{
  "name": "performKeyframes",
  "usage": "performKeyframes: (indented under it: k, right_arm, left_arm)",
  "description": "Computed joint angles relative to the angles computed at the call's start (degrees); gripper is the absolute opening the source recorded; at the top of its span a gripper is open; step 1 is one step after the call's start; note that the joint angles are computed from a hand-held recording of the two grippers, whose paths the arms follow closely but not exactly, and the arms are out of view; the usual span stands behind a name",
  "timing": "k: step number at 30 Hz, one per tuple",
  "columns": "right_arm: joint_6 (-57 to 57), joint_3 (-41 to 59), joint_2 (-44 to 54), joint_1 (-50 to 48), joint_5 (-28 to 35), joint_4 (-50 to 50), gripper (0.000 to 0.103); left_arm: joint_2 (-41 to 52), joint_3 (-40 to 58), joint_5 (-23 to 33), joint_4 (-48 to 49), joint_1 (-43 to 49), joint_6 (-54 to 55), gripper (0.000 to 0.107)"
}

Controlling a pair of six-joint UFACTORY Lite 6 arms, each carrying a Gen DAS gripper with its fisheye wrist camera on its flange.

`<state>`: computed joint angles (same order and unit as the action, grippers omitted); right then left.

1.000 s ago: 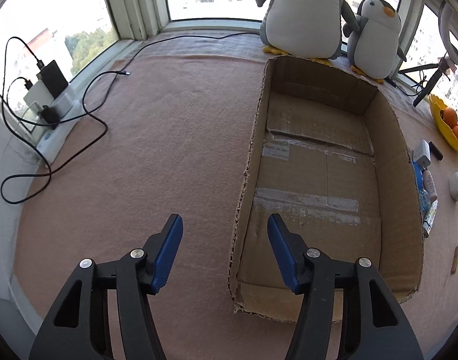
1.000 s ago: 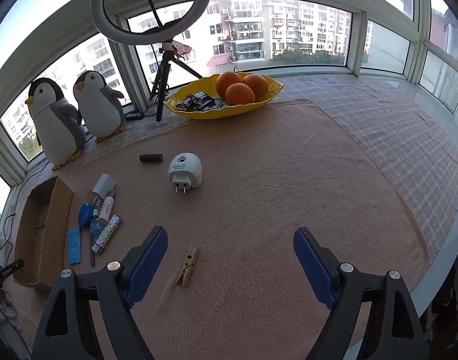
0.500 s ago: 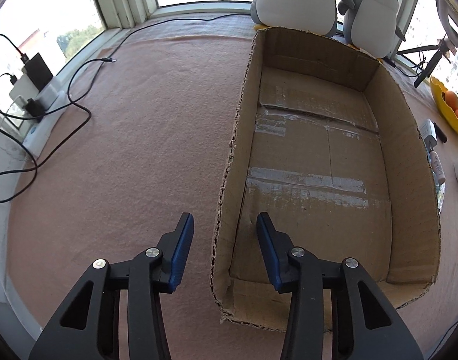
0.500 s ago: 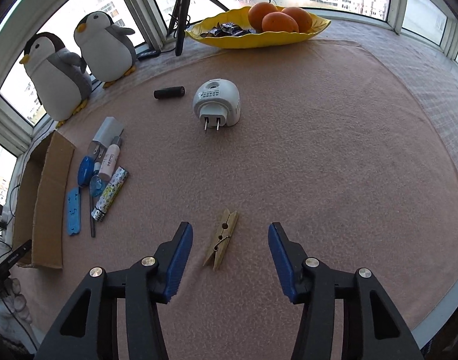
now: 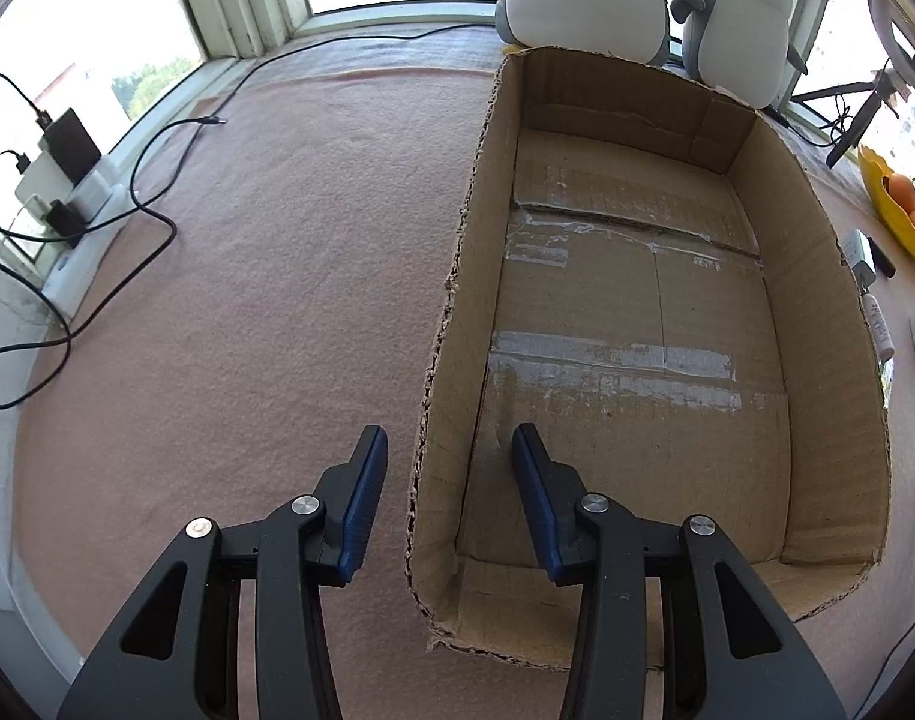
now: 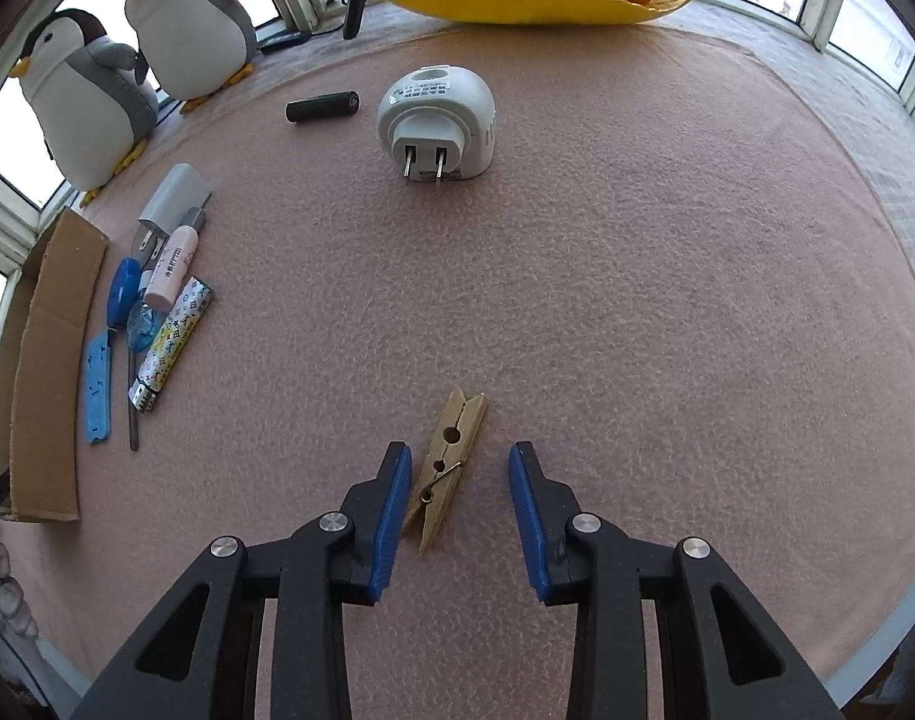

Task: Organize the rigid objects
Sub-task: 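Move the right gripper to the wooden clothespin and close on it, then carry the clothespin with the right gripper into the box and release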

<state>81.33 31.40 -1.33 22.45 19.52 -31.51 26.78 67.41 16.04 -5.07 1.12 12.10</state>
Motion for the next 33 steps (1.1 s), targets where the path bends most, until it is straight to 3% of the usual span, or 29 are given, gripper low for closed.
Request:
performKeyframes:
  k: [8,14,21,25,33]
  right_arm:
    - [-3.2,-1.2,-1.4,-1.1,-1.5,2.1,0.015]
    - [-1.9,-2.3,-2.6,-0.9,-2.3,1.5,0.011]
    - [3.9,-1.4,-2.9,1.0,1.1,-4.1,0.011]
    - [3.9,-2.3,-4.7,0.4,-0.5,-3.3,0.011]
    - [1.9,8.5,-3.8,7.4,4.1,-2.0,0.011]
  left_arm:
    - [-0.1,-0.2,-0.3,-0.5,0.0,0.0,0.042]
    - [-0.1,-0.2,-0.3,-0.8,0.0,0.3,0.042]
    - [-0.1,-0.3,-0.4,-0.7,0.0,0.3,0.042]
    - [-0.1,-0.1,-0.2,-0.7,-0.1,0.1,0.042]
    - [0.1,0.3,0.0,-1.9,0.0,1.5,0.042]
